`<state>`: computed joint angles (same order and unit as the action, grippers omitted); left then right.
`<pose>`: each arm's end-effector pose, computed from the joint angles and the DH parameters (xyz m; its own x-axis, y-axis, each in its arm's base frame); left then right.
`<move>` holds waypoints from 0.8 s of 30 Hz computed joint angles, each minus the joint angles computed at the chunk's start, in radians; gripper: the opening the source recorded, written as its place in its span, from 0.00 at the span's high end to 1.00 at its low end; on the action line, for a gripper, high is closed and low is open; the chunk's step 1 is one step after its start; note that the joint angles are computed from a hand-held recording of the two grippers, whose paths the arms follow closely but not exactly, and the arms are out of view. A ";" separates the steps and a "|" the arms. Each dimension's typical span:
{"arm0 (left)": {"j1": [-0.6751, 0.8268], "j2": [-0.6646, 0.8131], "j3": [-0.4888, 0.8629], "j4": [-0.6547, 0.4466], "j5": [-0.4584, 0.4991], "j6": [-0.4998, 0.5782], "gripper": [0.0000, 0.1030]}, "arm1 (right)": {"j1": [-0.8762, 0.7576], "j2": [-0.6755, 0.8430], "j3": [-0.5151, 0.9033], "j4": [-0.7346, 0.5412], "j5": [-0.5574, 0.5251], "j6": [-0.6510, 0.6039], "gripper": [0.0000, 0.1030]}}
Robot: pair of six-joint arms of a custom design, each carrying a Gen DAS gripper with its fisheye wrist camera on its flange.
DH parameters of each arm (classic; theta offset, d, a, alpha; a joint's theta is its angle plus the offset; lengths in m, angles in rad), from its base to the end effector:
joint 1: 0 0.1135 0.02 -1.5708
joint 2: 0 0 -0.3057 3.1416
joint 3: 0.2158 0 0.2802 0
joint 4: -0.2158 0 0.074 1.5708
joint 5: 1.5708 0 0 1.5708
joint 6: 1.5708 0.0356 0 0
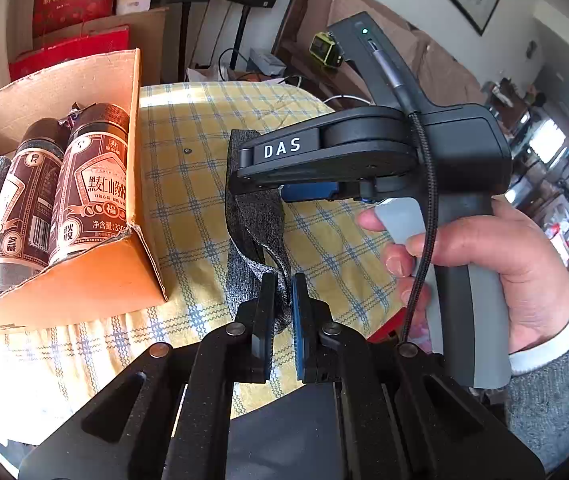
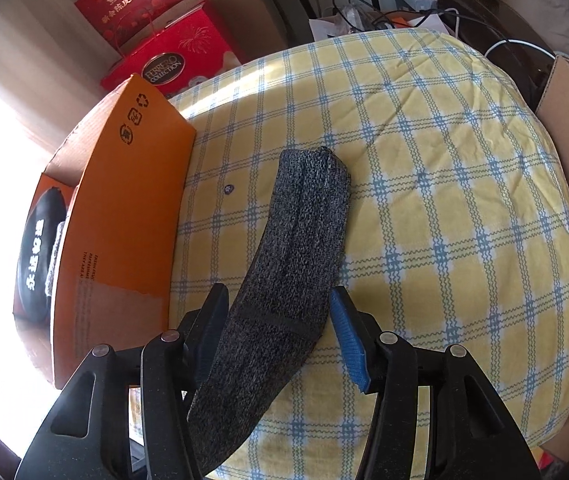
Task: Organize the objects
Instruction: 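Grasp the grey sock with the left tool while the right tool grasps its other end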
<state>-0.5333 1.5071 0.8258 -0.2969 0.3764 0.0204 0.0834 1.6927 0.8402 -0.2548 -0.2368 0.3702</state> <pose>0.2609 -0.1692 0.2040 -0.7009 0.4358 -0.5646 0.6640 0.6877 -0.2934 0.3292 0.0359 0.1532 -0.8981 0.2779 -0.3409 0.1496 0.9219 0.3574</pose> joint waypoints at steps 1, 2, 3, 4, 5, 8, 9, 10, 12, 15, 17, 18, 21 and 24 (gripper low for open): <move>-0.001 0.000 0.001 0.001 0.000 -0.002 0.93 | 0.008 0.004 0.002 -0.002 0.004 0.003 0.47; -0.001 -0.001 -0.001 0.001 0.001 -0.001 0.93 | 0.015 0.007 0.003 -0.006 0.009 0.006 0.45; -0.001 0.001 -0.001 0.003 0.004 -0.001 0.93 | 0.021 0.008 0.002 -0.009 0.013 0.009 0.44; 0.000 0.001 -0.001 0.004 0.011 -0.001 0.93 | 0.027 0.007 0.000 -0.010 0.019 0.009 0.41; 0.001 -0.001 -0.002 0.005 0.018 -0.001 0.93 | 0.032 0.005 -0.002 -0.012 0.023 0.008 0.39; 0.001 -0.007 -0.002 0.011 0.044 -0.007 0.93 | 0.051 0.003 -0.003 -0.021 0.052 -0.004 0.40; 0.004 -0.013 -0.003 0.009 0.055 -0.006 0.93 | 0.060 0.004 0.000 -0.026 0.069 -0.017 0.40; 0.005 -0.019 -0.002 0.010 0.060 -0.005 0.93 | 0.069 0.006 0.003 -0.031 0.086 -0.029 0.41; 0.005 -0.034 -0.005 0.013 0.066 -0.004 0.93 | 0.091 0.013 0.015 -0.051 0.137 -0.047 0.47; 0.005 -0.040 -0.004 0.012 0.071 -0.003 0.93 | 0.111 0.015 0.019 -0.063 0.164 -0.068 0.73; 0.007 -0.042 -0.003 0.009 0.070 -0.002 0.93 | 0.106 0.011 0.010 -0.052 0.138 -0.069 0.88; 0.008 -0.042 -0.003 0.007 0.069 0.000 0.93 | 0.103 0.005 0.002 -0.041 0.132 -0.067 0.89; 0.021 -0.060 -0.008 -0.005 0.078 0.005 0.93 | 0.085 -0.039 -0.031 0.004 0.098 -0.055 0.92; 0.042 -0.084 -0.007 -0.022 0.092 0.012 0.93 | 0.075 -0.101 -0.049 0.020 0.089 -0.049 0.93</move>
